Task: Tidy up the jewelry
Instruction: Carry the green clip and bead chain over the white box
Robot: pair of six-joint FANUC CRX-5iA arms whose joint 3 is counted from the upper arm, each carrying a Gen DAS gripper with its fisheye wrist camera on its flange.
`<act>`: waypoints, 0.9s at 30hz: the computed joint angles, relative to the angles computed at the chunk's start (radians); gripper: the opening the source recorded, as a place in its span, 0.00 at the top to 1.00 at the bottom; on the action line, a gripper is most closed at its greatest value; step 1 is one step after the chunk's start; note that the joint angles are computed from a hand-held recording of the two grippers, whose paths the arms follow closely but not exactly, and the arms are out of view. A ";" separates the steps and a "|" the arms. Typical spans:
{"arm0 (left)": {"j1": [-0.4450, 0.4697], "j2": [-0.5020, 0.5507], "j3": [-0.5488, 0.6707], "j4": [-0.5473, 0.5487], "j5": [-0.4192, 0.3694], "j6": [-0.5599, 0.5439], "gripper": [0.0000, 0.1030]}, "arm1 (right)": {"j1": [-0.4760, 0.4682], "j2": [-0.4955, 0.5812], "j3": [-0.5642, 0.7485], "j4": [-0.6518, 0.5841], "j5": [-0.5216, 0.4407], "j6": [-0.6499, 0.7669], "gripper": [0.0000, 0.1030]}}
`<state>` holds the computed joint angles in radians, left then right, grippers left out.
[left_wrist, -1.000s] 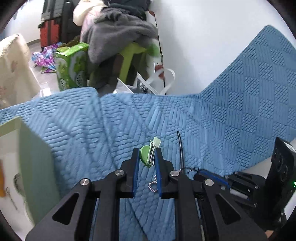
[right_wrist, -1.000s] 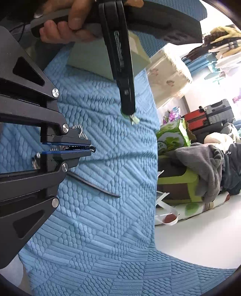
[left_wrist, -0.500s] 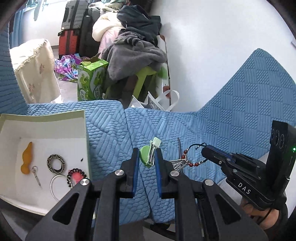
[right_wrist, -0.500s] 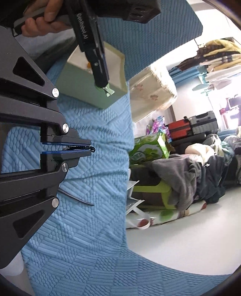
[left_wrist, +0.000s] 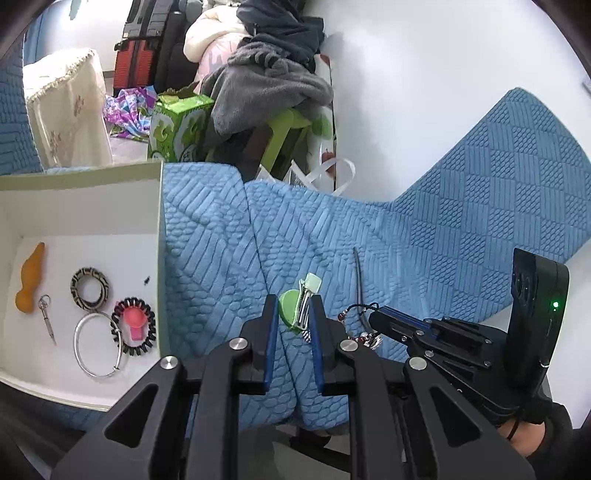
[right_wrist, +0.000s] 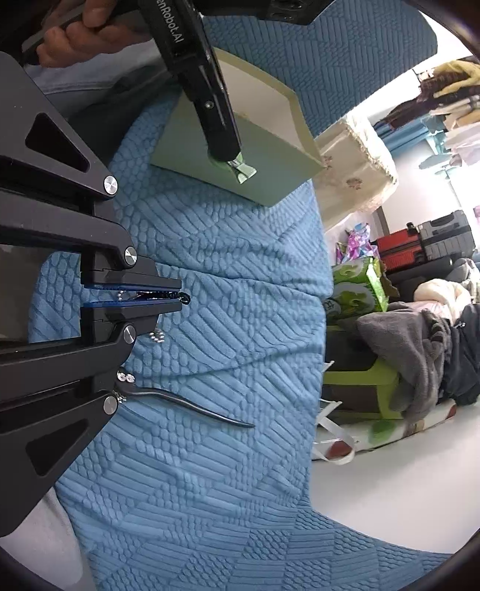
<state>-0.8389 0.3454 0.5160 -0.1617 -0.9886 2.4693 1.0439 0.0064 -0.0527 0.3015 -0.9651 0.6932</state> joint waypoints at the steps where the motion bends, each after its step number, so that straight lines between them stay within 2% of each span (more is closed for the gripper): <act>1: -0.001 -0.005 0.003 -0.008 -0.003 0.003 0.84 | 0.006 -0.007 -0.004 0.010 -0.001 -0.008 1.00; 6: -0.011 -0.022 0.050 -0.072 -0.053 0.035 0.84 | 0.015 -0.016 0.036 0.051 -0.008 -0.018 1.00; 15: -0.005 -0.122 0.023 -0.177 -0.121 0.091 0.84 | 0.059 -0.001 0.138 0.126 -0.025 -0.027 1.00; 20: 0.005 -0.174 0.004 -0.231 -0.180 0.100 0.84 | 0.086 0.042 0.230 0.150 -0.034 0.005 1.00; 27: 0.029 -0.255 -0.065 -0.268 -0.218 0.129 0.84 | 0.112 0.119 0.368 0.136 -0.037 0.098 1.00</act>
